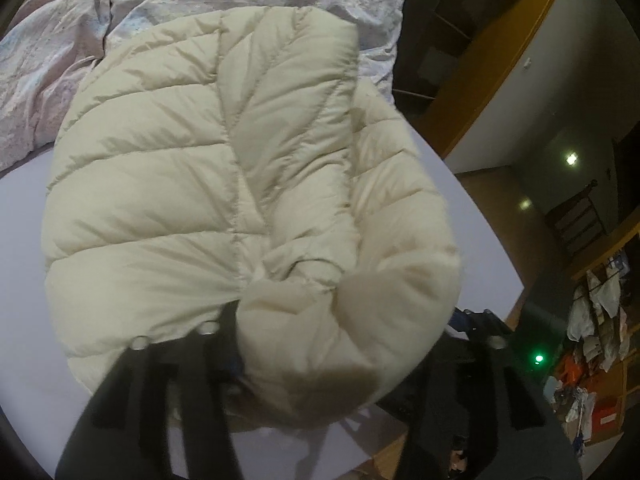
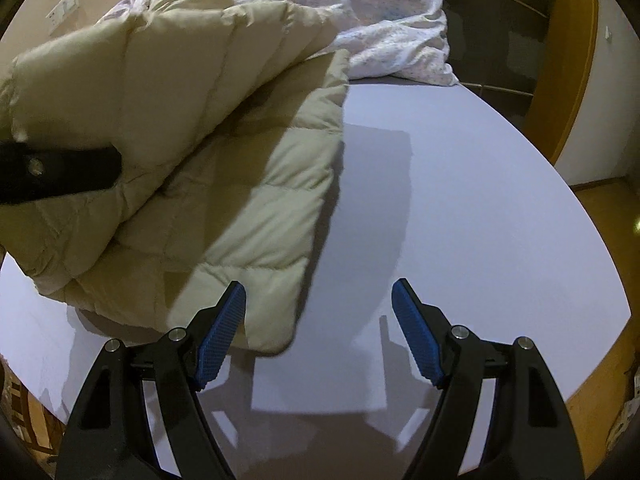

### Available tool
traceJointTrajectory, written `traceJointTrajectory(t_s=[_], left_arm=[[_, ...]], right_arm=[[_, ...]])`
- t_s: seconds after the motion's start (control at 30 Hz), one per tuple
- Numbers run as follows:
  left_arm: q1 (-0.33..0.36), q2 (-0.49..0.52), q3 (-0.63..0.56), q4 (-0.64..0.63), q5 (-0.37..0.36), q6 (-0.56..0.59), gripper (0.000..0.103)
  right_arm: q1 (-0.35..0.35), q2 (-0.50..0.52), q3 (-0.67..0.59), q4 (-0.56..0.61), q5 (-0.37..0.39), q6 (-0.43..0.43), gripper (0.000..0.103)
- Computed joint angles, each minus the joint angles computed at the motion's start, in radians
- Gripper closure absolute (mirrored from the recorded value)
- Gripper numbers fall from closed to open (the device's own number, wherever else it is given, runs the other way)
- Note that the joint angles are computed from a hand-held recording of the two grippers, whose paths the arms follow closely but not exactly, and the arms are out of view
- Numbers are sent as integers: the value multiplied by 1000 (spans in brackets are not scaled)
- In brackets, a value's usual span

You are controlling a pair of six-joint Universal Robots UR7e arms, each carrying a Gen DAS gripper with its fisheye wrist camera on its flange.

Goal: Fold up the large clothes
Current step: 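Lift the jacket with the left gripper while the right gripper pulls back open, then lower the cream jacket onto the table with the left gripper and release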

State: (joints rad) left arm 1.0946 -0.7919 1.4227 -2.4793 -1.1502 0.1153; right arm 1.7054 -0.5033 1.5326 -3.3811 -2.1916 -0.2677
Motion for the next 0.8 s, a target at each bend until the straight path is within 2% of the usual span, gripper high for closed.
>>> traceJointTrajectory(t_s=[0.03, 0.27, 0.33, 0.5, 0.8], left_arm=[[0, 0, -3, 3, -5, 4, 33], [-22, -48, 49, -2, 6, 19, 19], [-26, -72, 63, 2, -1, 12, 17], [-50, -119, 98, -10, 36, 3, 13], [-42, -141, 77, -21, 169, -15, 13]], right_arm=[[-2, -3, 10, -7, -1, 3, 26], [-14, -18, 53, -33, -1, 16, 26], [-20, -22, 62, -38, 3, 19, 26], [-28, -27, 66, -41, 14, 23, 26], [-26, -23, 78, -46, 17, 25, 26]])
